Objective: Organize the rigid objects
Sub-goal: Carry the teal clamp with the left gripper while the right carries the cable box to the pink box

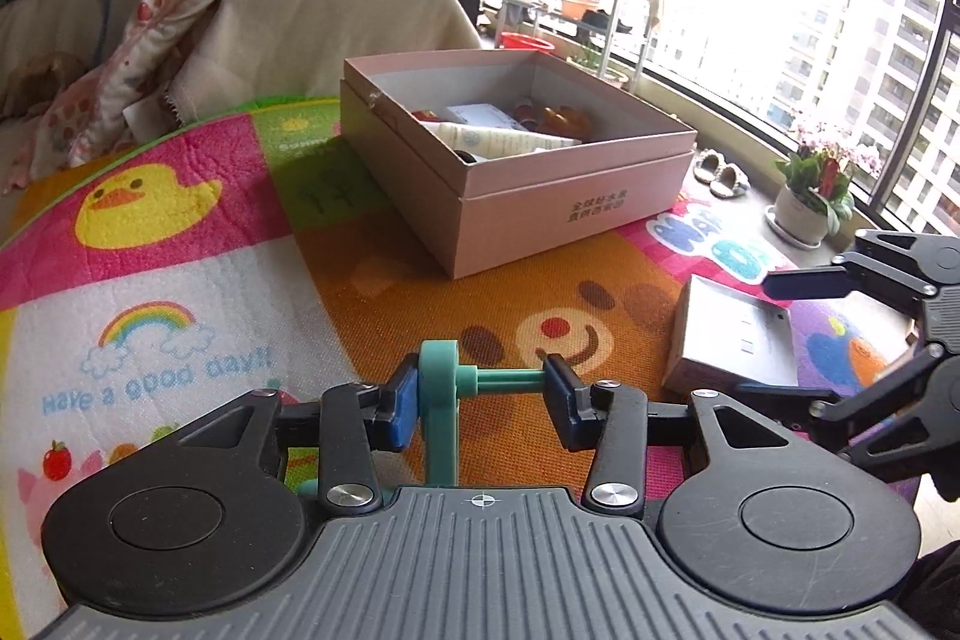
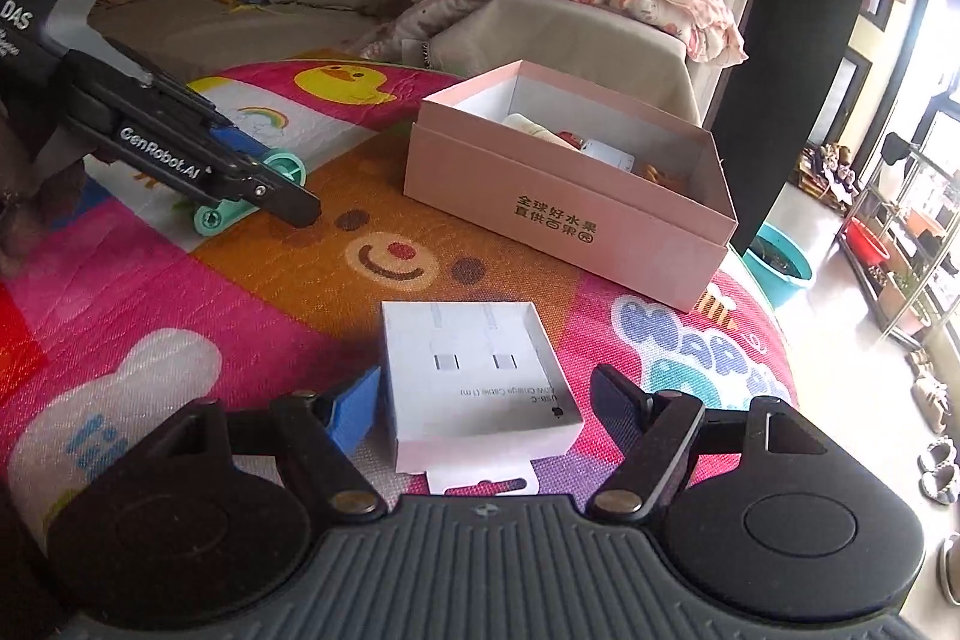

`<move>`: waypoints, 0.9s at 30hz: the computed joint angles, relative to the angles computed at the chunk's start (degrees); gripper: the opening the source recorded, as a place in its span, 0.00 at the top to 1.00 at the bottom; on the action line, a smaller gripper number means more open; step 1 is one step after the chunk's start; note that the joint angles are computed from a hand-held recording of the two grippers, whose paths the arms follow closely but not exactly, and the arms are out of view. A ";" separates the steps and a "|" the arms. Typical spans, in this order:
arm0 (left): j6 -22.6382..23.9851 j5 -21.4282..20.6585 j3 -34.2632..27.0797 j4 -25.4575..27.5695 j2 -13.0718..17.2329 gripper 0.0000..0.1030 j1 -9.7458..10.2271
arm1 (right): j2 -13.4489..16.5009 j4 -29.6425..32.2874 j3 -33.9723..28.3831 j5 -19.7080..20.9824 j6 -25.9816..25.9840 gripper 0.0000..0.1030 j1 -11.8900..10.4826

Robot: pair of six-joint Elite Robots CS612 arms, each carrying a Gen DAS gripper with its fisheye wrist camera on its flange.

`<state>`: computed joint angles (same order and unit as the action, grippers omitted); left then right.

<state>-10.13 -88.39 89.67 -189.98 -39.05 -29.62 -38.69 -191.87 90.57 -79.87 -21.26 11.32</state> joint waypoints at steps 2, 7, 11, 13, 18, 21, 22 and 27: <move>0.63 -0.46 1.04 -0.58 -0.56 0.54 -0.24 | 0.43 2.99 -1.57 1.39 1.70 0.27 -0.20; 2.86 -0.48 4.22 -2.33 -2.26 0.54 -1.16 | 0.50 8.08 -3.08 3.75 5.44 0.33 -0.49; 4.05 -1.11 6.66 -4.50 -3.66 0.54 -1.73 | -0.89 5.82 -0.81 3.40 4.69 0.33 -0.35; 4.55 -1.37 7.38 -5.70 -4.15 0.54 -2.00 | -1.74 3.81 0.66 3.87 3.88 0.33 -0.47; 4.48 -3.56 5.78 -10.51 -4.61 0.54 -1.56 | -3.72 -3.47 2.66 7.39 4.69 0.33 -1.47; 5.47 -4.81 1.35 -14.07 -4.01 0.54 -0.69 | -3.74 -10.86 1.29 7.14 7.22 0.33 -1.91; 5.31 -5.77 -0.29 -15.06 -3.44 0.54 -0.29 | -3.25 -13.76 0.19 6.07 8.20 0.33 -1.86; -1.99 -8.65 -14.11 -13.11 2.58 0.54 1.95 | 0.48 -17.38 -7.64 -0.75 11.20 0.33 -1.31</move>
<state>-12.12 -97.03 75.56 -203.09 -36.47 -27.67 -38.21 -209.25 82.93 -80.62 -10.06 10.01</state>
